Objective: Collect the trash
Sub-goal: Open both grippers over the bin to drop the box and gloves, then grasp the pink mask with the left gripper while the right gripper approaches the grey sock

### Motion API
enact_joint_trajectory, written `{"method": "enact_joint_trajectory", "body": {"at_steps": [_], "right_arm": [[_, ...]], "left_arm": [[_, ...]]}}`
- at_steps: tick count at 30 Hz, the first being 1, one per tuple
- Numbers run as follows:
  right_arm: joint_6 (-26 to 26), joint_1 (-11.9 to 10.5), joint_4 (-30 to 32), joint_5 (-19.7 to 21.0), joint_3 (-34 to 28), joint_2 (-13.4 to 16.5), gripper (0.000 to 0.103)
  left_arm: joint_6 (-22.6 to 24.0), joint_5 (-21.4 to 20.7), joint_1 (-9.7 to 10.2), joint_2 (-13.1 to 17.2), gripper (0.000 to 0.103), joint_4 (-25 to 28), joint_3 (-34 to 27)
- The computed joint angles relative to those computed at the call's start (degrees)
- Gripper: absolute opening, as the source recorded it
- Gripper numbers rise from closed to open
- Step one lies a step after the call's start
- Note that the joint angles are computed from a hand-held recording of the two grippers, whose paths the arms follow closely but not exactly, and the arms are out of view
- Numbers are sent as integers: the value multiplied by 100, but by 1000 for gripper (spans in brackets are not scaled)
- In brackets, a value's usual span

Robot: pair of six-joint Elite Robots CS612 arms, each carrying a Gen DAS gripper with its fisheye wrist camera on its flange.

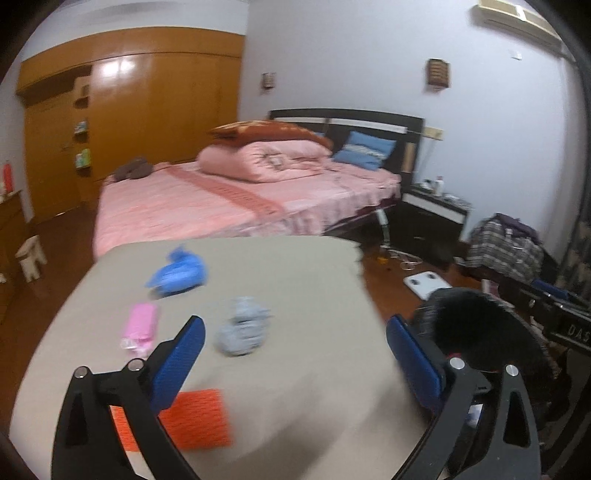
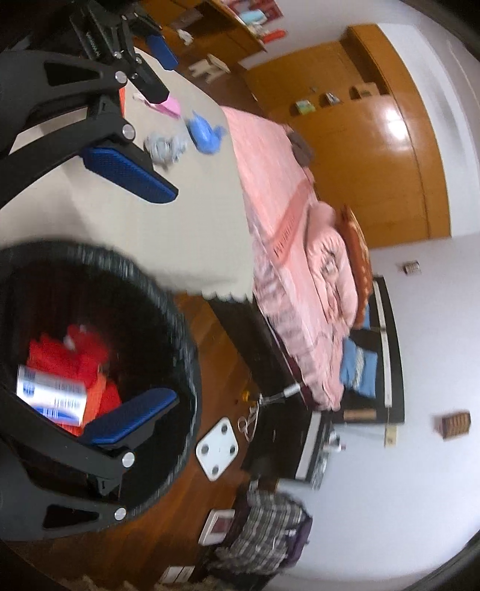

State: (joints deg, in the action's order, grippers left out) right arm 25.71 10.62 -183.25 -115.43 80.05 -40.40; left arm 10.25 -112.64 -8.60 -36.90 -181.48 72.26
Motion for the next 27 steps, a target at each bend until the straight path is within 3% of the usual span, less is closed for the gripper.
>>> {"method": "enact_joint_trajectory", "body": {"at_steps": [13, 21, 27], "right_arm": [[-540, 211, 1004, 494, -1807, 947, 98], [-593, 252, 1819, 709, -2927, 1555, 98], [-621, 254, 2216, 759, -3467, 1852, 98]], "left_arm": [[-197, 722, 346, 526, 97, 285, -910], [-254, 971, 448, 1048, 95, 1001, -1847], [-188, 994, 481, 1361, 90, 1592, -2378]]}}
